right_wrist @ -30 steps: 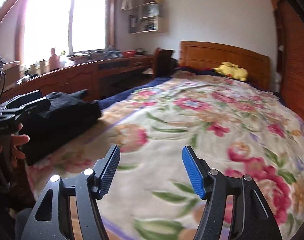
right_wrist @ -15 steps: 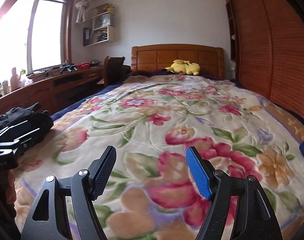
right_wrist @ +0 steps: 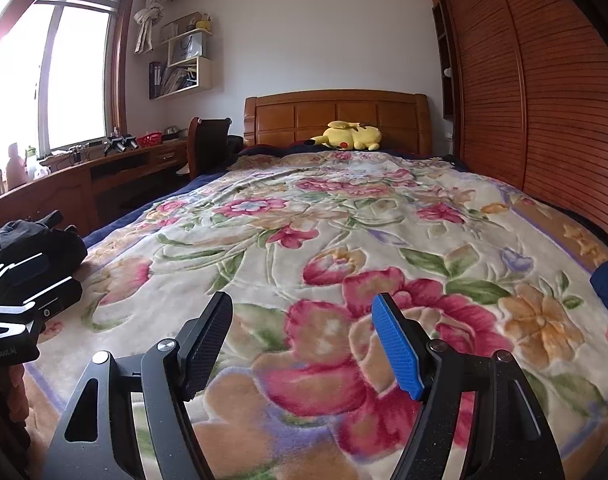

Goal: Fold large clothes

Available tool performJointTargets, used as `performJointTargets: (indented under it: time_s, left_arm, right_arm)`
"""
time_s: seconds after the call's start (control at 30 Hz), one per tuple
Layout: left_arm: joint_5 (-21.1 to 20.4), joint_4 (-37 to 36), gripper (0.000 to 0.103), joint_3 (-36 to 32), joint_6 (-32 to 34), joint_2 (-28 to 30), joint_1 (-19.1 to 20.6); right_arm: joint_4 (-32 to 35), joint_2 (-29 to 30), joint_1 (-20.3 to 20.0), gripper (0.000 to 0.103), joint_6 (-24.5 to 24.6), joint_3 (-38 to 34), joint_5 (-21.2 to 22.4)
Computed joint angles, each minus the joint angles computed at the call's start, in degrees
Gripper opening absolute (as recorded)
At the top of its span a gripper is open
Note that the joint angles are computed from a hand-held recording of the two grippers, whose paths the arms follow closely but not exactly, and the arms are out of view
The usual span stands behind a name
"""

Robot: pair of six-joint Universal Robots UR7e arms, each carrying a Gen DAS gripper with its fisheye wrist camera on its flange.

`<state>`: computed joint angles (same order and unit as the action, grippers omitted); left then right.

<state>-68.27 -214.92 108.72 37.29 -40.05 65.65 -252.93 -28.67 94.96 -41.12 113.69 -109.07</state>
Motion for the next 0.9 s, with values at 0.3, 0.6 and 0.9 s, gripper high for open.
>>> performJointTargets:
  time_s: [0.3,0.6,0.9]
  left_arm:
    - [-0.11,0.20,0.102,0.13,-0.66,-0.25,0.21]
    - [-0.15,0.28,0.102,0.03,-0.87,-0.25,0.32]
    - [-0.23,-0.58,0.102,-0.30,-0.79,-0.01,0.54]
  right_arm:
    - [-1.29,0.49,-1.04,0.074,-0.76,-0.02,1.22]
    - [-1.22,0.34,-1.35,0.074,-0.93,0.06,1.64]
    - [-1.34,0.15,-1.80,0.074,-1.51,0.20,2.45]
